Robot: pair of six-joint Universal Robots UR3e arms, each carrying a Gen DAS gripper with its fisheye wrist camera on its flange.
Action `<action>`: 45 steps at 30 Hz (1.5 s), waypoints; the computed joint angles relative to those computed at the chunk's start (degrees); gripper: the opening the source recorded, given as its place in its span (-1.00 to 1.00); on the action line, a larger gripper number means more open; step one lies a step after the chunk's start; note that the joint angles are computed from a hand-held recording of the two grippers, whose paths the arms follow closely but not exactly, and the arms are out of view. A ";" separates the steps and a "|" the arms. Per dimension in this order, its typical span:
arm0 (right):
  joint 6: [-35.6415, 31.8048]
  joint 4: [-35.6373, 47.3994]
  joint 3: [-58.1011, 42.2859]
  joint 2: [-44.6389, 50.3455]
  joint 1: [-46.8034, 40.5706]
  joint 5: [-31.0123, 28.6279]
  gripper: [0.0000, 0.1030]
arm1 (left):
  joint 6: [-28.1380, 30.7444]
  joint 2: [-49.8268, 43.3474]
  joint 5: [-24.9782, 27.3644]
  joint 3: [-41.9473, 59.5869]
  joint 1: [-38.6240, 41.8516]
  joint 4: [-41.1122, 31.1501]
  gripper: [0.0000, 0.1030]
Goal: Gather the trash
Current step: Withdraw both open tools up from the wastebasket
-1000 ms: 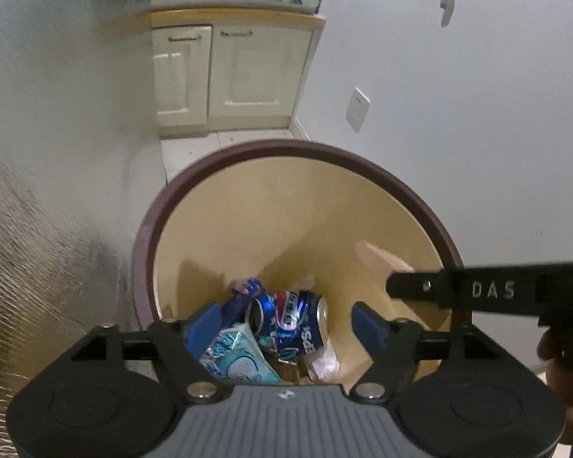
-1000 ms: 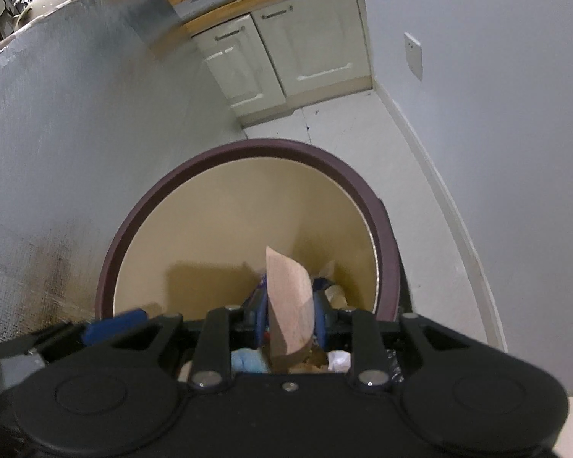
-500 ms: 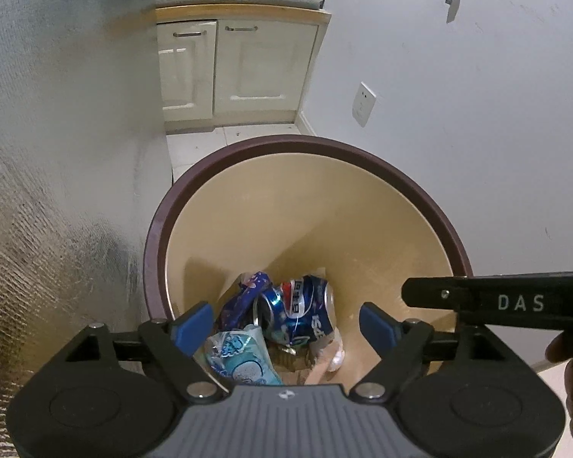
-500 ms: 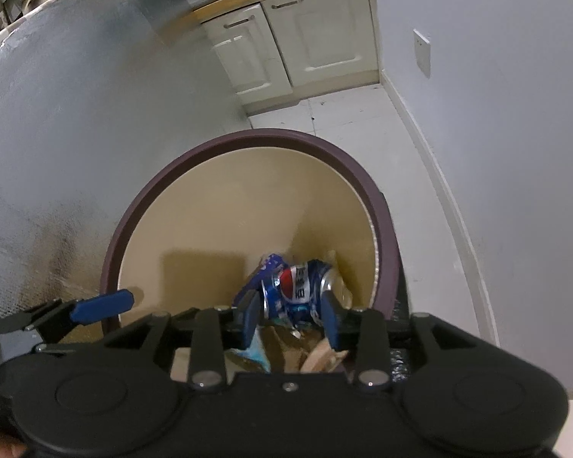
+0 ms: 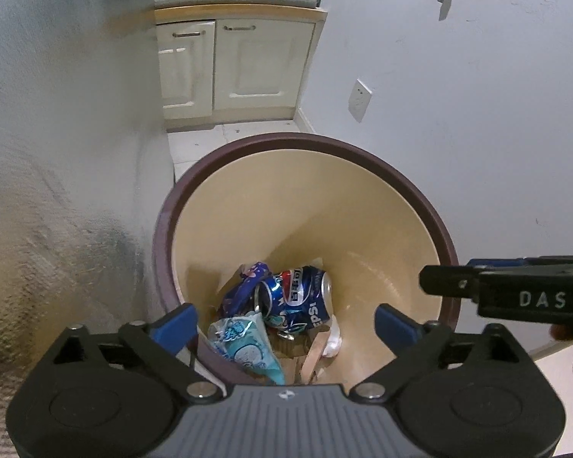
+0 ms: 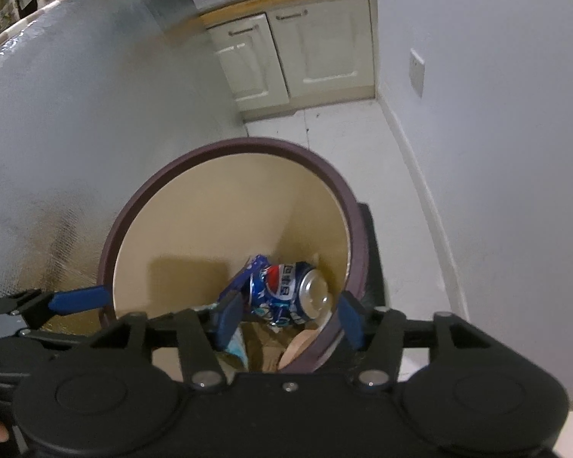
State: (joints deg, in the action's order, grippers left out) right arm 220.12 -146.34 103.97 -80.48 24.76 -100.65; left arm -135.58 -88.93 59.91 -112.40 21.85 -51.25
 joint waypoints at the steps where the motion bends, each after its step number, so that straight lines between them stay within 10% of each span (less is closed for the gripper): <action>1: -0.13 0.16 0.15 -0.53 0.23 -0.40 0.13 | 0.32 0.62 -0.15 -0.16 0.37 -0.50 0.94; 21: 3.05 9.69 -1.33 -5.30 7.87 -9.72 1.00 | 2.64 9.30 0.49 -2.88 6.69 -6.75 1.00; 29: 7.61 16.35 -3.68 -5.58 11.55 -11.75 1.00 | 7.62 15.38 -0.39 -4.93 10.31 -12.72 1.00; 37: 14.88 24.31 -5.96 -9.02 17.83 -16.70 1.00 | 16.34 25.75 -3.60 -5.74 16.70 -26.28 1.00; 45: 25.01 36.77 -10.54 -13.45 25.92 -24.17 1.00 | 35.09 37.68 -8.46 1.37 29.64 -56.04 1.00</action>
State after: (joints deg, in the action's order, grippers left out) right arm 245.13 -109.57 93.44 -93.93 50.69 -124.81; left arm -100.50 -51.25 51.45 -111.03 51.49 -107.29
